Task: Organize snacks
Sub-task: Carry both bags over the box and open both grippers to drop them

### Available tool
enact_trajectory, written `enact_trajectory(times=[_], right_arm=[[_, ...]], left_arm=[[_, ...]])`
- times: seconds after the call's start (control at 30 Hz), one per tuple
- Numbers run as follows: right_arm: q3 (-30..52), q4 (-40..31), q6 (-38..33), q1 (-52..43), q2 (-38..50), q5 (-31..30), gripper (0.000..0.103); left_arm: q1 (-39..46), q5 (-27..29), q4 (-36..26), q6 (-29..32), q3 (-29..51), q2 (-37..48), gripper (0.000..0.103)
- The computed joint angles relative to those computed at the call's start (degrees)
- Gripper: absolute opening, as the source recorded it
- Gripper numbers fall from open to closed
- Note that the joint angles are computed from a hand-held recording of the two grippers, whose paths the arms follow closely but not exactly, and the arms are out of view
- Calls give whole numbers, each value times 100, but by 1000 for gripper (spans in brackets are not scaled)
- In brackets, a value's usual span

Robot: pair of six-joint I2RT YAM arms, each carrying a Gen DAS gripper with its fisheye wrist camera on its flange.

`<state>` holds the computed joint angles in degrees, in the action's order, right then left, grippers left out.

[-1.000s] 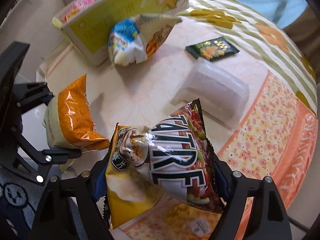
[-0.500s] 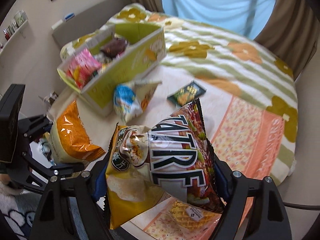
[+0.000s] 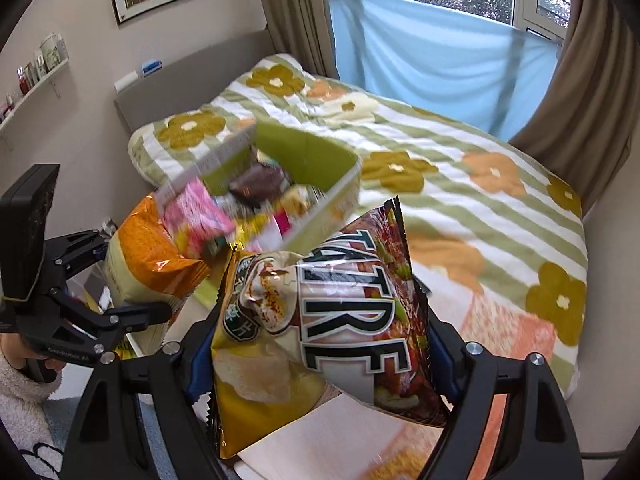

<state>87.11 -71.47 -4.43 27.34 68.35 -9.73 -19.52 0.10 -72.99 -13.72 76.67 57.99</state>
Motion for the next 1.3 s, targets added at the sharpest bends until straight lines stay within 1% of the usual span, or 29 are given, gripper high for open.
enact_trajectory(times=[0.07, 0.17, 0.27, 0.37, 0.43, 0.53, 0.6, 0.67, 0.7, 0.73, 0.8, 0.97, 1.07, 1.17, 1.3], right_arm=[[243, 232, 366, 383, 339, 226, 81], [586, 492, 769, 836, 893, 487, 81], [872, 678, 1068, 1129, 1370, 657, 81], [1171, 793, 1371, 1361, 1850, 830, 81], [1339, 846, 1568, 1493, 2135, 940, 81], [1455, 907, 1857, 1656, 2428, 1067, 81], [1551, 875, 2017, 1739, 2619, 1138, 81], [1566, 856, 2161, 1821, 2756, 1221, 81], [1572, 848, 2230, 1850, 2821, 1237, 81], [1563, 840, 2266, 1849, 2853, 1233, 81], [1526, 819, 2361, 1851, 2909, 1223, 81], [1329, 868, 2561, 1995, 2876, 1325, 81], [1086, 1064, 2745, 2146, 2719, 1400, 81], [940, 1230, 2963, 2373, 2654, 1576, 81], [837, 1417, 3252, 2594, 2683, 1891, 82]], left_arm=[[994, 559, 47, 820, 175, 272, 80], [2092, 1164, 120, 1777, 456, 808, 80], [2803, 1558, 111, 2438, 885, 1467, 80], [3212, 1816, 77, 2867, 1324, 2117, 80], [3344, 1858, 70, 3084, 1589, 2535, 80], [3413, 1871, 49, 3296, 1850, 2996, 80], [3413, 1870, 65, 3386, 1955, 3258, 82], [3394, 1865, 126, 3420, 1968, 3435, 89], [3379, 1852, 157, 3431, 1942, 3475, 95], [3355, 1834, 206, 3424, 1888, 3482, 99], [3364, 1832, 217, 3452, 1889, 3521, 102], [3625, 1798, 264, 3312, 1552, 3195, 102], [3843, 1869, 266, 3214, 1302, 2876, 102], [4057, 1952, 282, 3182, 1059, 2542, 102], [4230, 1959, 266, 3181, 963, 2373, 102]])
